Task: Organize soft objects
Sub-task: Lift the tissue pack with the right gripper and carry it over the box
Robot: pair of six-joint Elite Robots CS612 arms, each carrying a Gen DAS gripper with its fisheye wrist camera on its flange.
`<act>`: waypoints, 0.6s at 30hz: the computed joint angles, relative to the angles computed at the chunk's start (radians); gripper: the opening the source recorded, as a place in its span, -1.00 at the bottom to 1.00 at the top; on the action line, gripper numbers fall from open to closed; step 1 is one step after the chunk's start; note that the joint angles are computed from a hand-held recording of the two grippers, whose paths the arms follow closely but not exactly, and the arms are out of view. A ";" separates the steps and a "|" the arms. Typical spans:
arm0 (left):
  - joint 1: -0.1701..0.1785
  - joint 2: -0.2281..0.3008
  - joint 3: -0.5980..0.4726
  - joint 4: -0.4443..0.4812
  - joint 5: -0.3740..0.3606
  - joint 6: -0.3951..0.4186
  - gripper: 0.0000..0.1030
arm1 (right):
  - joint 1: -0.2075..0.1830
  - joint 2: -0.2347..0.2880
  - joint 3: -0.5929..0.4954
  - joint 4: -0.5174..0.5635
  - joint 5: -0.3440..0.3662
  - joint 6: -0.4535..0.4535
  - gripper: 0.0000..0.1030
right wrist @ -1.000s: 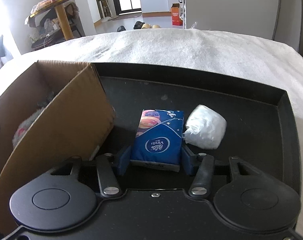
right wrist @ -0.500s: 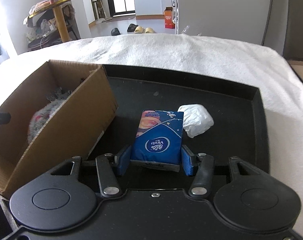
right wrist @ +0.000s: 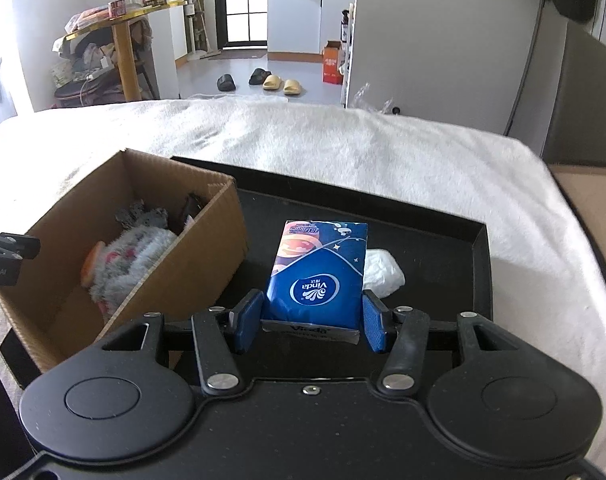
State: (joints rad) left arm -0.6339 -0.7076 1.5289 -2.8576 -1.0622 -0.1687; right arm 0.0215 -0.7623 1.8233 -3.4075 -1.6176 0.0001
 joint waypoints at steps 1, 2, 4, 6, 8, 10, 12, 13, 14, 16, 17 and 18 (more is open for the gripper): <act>0.003 -0.003 0.003 -0.002 -0.009 -0.004 0.20 | 0.004 -0.003 0.000 -0.003 -0.006 -0.006 0.00; 0.004 -0.007 0.006 0.001 -0.017 -0.005 0.20 | 0.007 -0.004 -0.001 -0.004 -0.010 -0.009 0.00; 0.008 -0.013 0.010 0.008 -0.036 -0.003 0.20 | 0.010 -0.012 -0.001 -0.006 -0.006 0.001 0.00; 0.014 -0.018 0.009 0.026 -0.062 0.007 0.19 | 0.018 -0.020 0.000 -0.016 -0.017 -0.008 0.00; 0.018 -0.023 0.014 0.033 -0.078 0.016 0.19 | 0.024 -0.028 0.002 -0.026 -0.020 -0.017 0.00; 0.023 -0.030 0.023 0.027 -0.103 0.021 0.19 | 0.031 -0.035 0.001 -0.033 -0.022 -0.021 0.00; 0.029 -0.033 0.029 0.025 -0.126 0.021 0.19 | 0.036 -0.041 0.000 -0.039 -0.018 -0.034 0.00; 0.031 -0.034 0.030 0.025 -0.134 0.019 0.19 | 0.039 -0.042 0.000 -0.042 -0.015 -0.044 0.00; 0.034 -0.036 0.032 0.025 -0.146 0.016 0.19 | 0.042 -0.044 -0.001 -0.043 -0.012 -0.055 0.00; 0.041 -0.040 0.036 0.027 -0.171 0.007 0.19 | 0.049 -0.047 -0.007 -0.038 -0.007 -0.068 0.00; 0.045 -0.041 0.037 0.026 -0.183 0.001 0.18 | 0.052 -0.048 -0.010 -0.035 -0.003 -0.072 0.00; 0.048 -0.041 0.038 0.023 -0.193 -0.007 0.17 | 0.055 -0.049 -0.014 -0.030 0.002 -0.077 0.00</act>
State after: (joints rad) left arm -0.5855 -0.7488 1.5672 -2.8345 -1.2553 -0.1756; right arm 0.0764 -0.8112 1.8097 -3.4377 -1.6156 -0.0768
